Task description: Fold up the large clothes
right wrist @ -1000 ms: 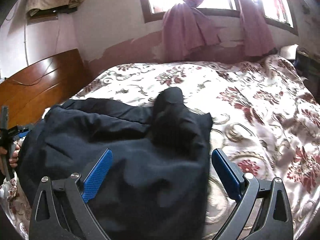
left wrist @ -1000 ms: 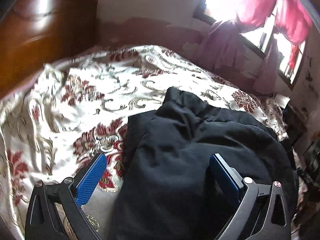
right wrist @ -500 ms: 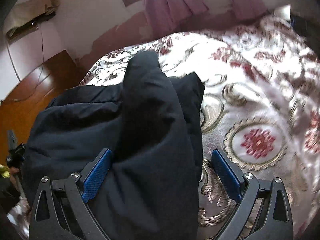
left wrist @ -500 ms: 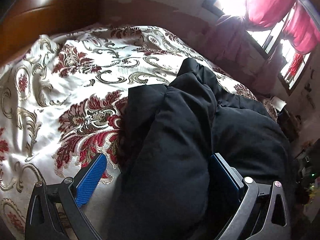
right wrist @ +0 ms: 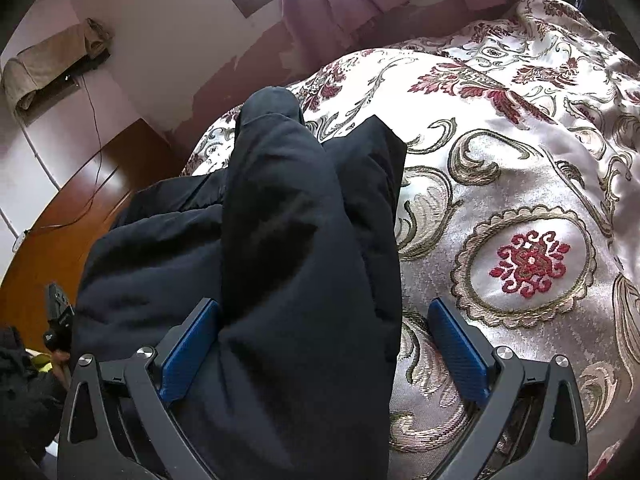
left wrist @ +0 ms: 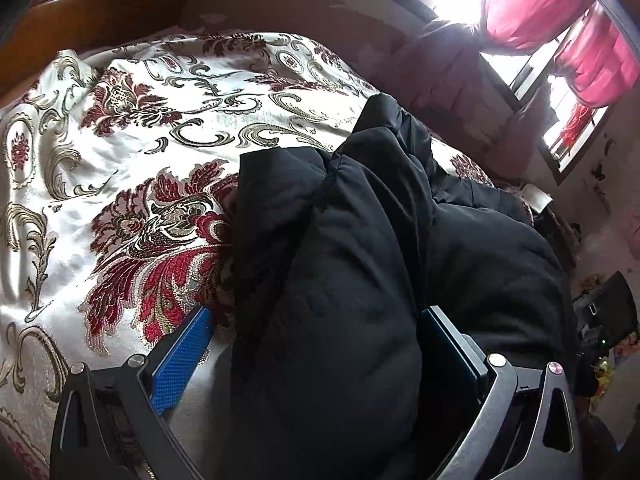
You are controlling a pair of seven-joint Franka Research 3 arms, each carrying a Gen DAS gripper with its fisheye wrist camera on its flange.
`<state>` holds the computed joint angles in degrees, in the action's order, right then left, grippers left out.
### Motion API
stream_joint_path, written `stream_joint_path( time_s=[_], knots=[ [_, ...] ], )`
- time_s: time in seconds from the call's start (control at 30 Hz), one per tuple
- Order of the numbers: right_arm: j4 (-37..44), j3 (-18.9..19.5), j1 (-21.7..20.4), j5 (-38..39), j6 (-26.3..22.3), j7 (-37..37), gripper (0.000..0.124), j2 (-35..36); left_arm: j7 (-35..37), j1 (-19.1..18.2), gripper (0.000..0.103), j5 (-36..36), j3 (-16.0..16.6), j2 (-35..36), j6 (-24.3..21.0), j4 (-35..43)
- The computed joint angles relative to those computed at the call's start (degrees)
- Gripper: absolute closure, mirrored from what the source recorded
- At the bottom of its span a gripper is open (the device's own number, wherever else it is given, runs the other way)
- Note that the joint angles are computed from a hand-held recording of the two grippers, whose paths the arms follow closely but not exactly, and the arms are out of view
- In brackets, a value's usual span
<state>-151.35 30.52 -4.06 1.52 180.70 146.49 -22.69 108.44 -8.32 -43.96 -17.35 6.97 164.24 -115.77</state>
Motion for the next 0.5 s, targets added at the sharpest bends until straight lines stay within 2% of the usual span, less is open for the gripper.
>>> stream_joint_path(
  time_s=[0.23,0.4,0.5],
  knots=[
    [0.95,-0.11,-0.13,-1.51,-2.38,0.88,0.022,-0.05,1.90,0.47,0.000,-1.93,-0.21,0.20,-0.95,0.46],
    [2.02,-3.48,3.23,-1.94,-5.87,1.79,0.022,-0.12,1.76,0.74,0.000,-2.21,0.45,0.22,-4.31,1.44],
    [2.74,-6.81,6.70,-1.85,-8.13,1.42,0.022,-0.03,1.21,0.88,0.000,-1.76,0.97,0.20,-6.73,2.16]
  ],
)
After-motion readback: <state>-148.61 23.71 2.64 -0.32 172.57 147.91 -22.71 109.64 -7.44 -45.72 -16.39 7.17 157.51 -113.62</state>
